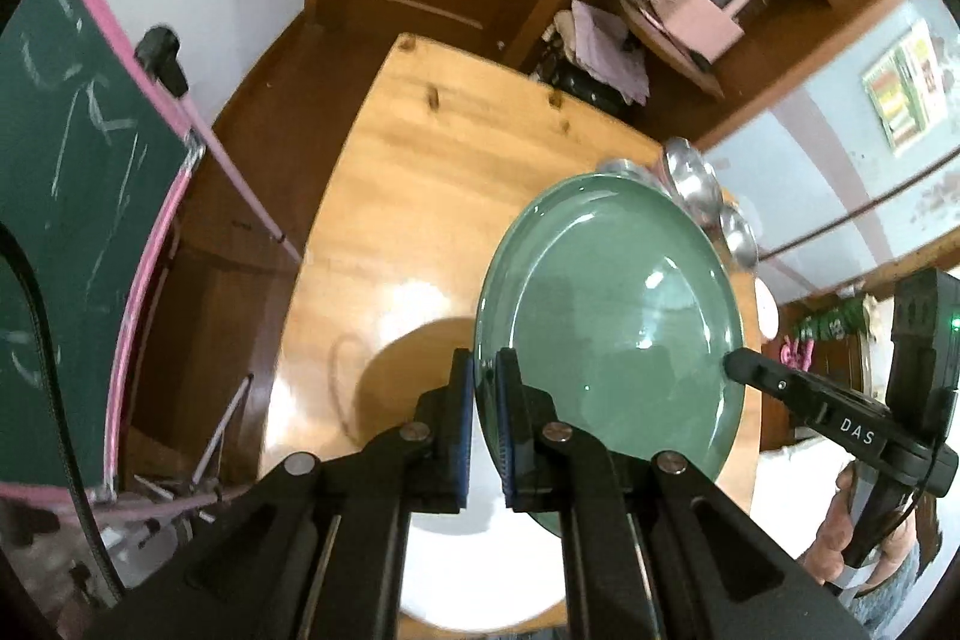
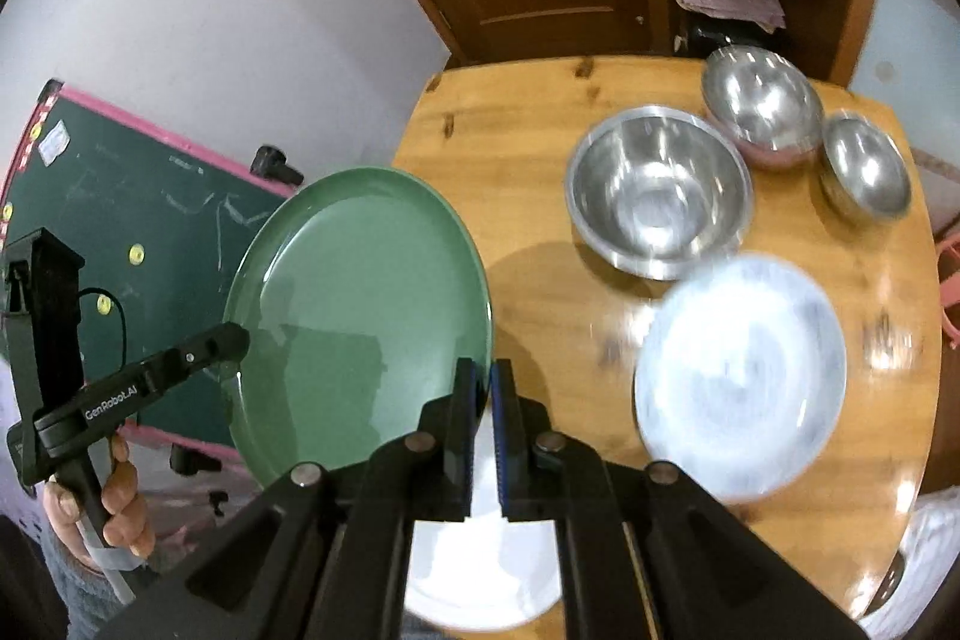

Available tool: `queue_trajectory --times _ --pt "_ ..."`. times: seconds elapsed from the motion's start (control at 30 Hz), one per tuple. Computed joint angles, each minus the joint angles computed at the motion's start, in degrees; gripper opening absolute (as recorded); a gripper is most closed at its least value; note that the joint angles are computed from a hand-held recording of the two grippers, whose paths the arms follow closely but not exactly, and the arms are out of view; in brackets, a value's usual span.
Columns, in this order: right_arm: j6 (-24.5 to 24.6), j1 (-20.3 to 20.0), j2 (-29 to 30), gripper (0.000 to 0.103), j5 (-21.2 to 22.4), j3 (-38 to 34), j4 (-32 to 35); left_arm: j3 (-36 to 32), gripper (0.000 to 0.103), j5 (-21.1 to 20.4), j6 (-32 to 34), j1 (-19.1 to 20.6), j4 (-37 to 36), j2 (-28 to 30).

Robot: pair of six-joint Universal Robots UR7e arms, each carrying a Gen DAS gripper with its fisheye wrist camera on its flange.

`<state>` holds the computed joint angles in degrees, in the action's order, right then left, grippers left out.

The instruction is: Organize plates and bowls

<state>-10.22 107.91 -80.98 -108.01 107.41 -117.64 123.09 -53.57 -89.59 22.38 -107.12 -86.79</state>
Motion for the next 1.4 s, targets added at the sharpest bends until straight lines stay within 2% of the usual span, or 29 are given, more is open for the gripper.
queue_trajectory --times 0.23,0.5,0.8,1.0,1.4 --pt "-3.0 -2.7 -10.3 0.005 -0.5 11.7 -2.6 6.9 0.005 -3.8 -8.8 -7.7 0.3 -0.7" --pt "-6.3 -6.0 -15.7 0.005 -1.4 21.4 -8.0 13.4 0.005 -6.0 -13.8 -11.1 -3.4 0.4" --pt "-8.3 -10.0 -16.8 0.005 -4.2 27.1 -13.3 16.9 0.005 -8.8 -11.9 -10.4 -10.5 6.0" --pt "-8.3 -13.1 -16.5 0.005 -4.9 29.5 -15.0 18.1 0.005 -9.2 -11.2 -9.5 -13.7 7.4" --pt "-10.4 -11.9 -14.5 0.005 -6.3 30.5 -19.0 19.5 0.005 -9.9 -11.4 -8.0 -15.5 7.5"
